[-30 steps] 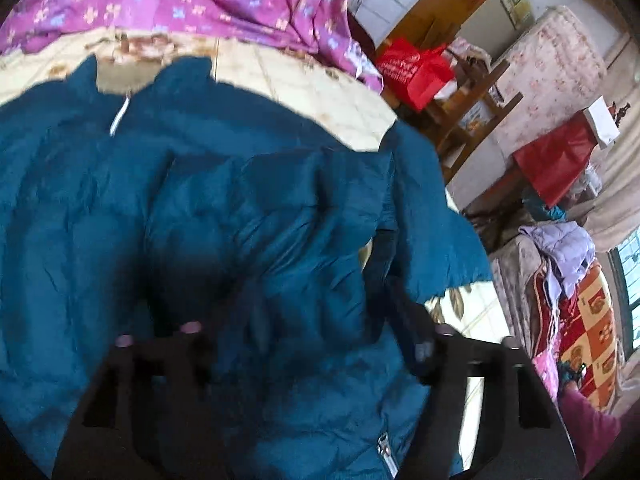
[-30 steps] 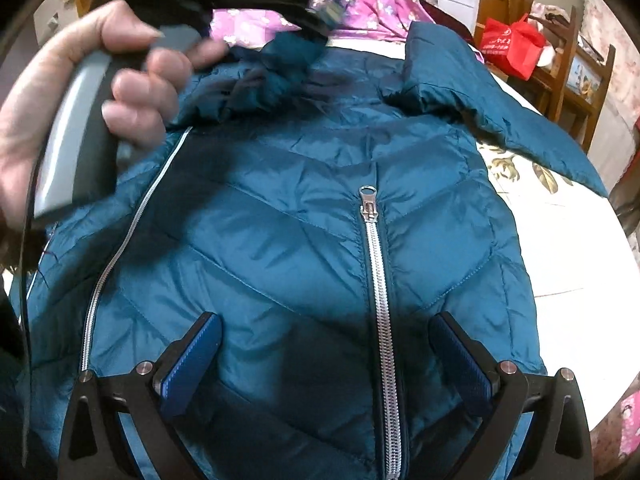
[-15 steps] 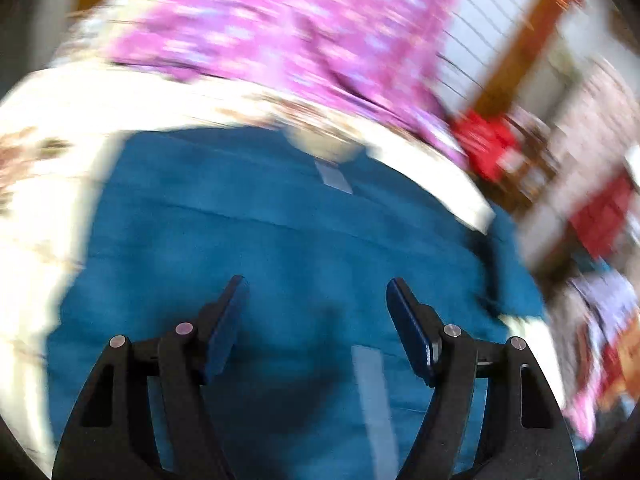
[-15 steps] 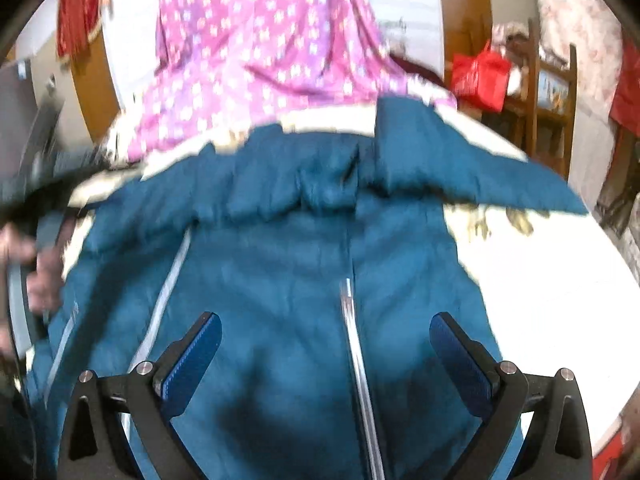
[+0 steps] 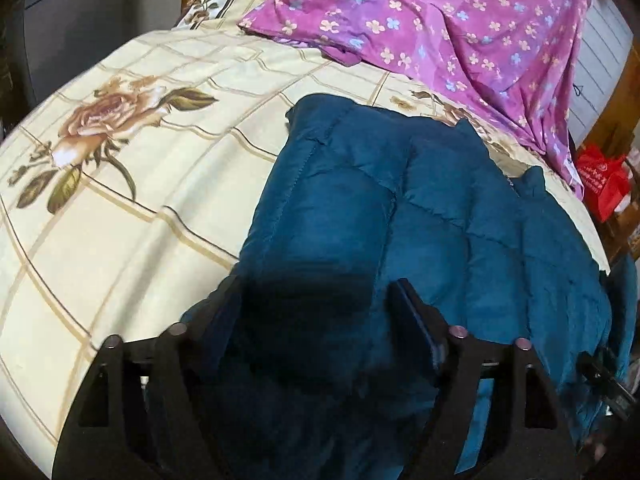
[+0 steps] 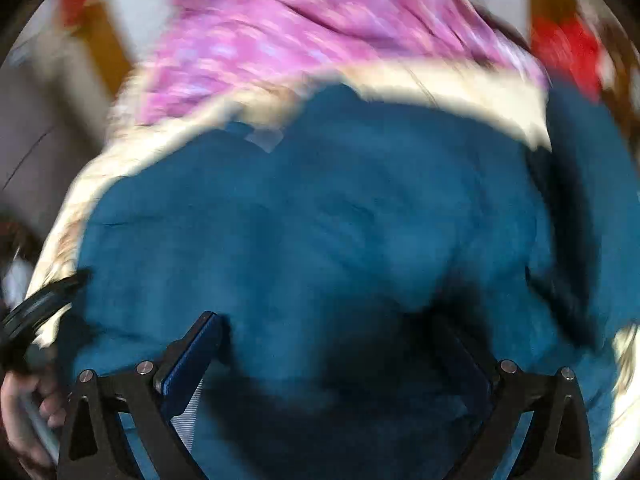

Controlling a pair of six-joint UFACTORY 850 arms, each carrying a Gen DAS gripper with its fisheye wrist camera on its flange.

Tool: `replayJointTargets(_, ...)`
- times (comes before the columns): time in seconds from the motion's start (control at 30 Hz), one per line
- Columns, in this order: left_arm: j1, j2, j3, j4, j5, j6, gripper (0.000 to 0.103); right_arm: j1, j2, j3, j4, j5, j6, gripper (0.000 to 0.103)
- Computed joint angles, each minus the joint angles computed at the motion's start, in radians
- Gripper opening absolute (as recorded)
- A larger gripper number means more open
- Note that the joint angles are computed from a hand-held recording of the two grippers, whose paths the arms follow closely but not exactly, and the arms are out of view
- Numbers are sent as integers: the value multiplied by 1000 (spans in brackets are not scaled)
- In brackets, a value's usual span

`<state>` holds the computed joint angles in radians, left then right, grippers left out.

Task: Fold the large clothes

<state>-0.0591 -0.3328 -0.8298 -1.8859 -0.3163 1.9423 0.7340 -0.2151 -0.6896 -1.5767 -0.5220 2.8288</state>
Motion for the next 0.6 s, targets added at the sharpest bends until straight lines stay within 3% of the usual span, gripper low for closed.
replayJointTargets(0.07,-7,-9,-4,-28,13,29,80,-4,6,13,-40,2,49,103)
replayJointTargets(0.17,-10,-5,-4,-20,20,26,80,15,-12,-31,90,-27,-93,102)
replayJointTargets(0.23,-8,-2,-3,-11,17,8,80,41,23,-21,13,-70,-39,97)
replayJointTargets(0.27,-10,0,-3,-15,23,8,80,68,33,-24,-11,-136,-39,97)
replayJointTargets(0.33,-18,4,-2,-47,34,32,80,77,15,-50,68,-187,-146,101)
replayJointTargets(0.43,-11,4,-3,-30,19,-12,80,7,-44,-50,120,-31,-164,103)
replayJointTargets(0.5,-2,3,-7,21,2,-84,80,5,-40,-32,39,-33,-96,103)
replayJointTargets(0.6,9,12,-13,132,-27,-207,80,13,-58,-58,115,-36,-185,103)
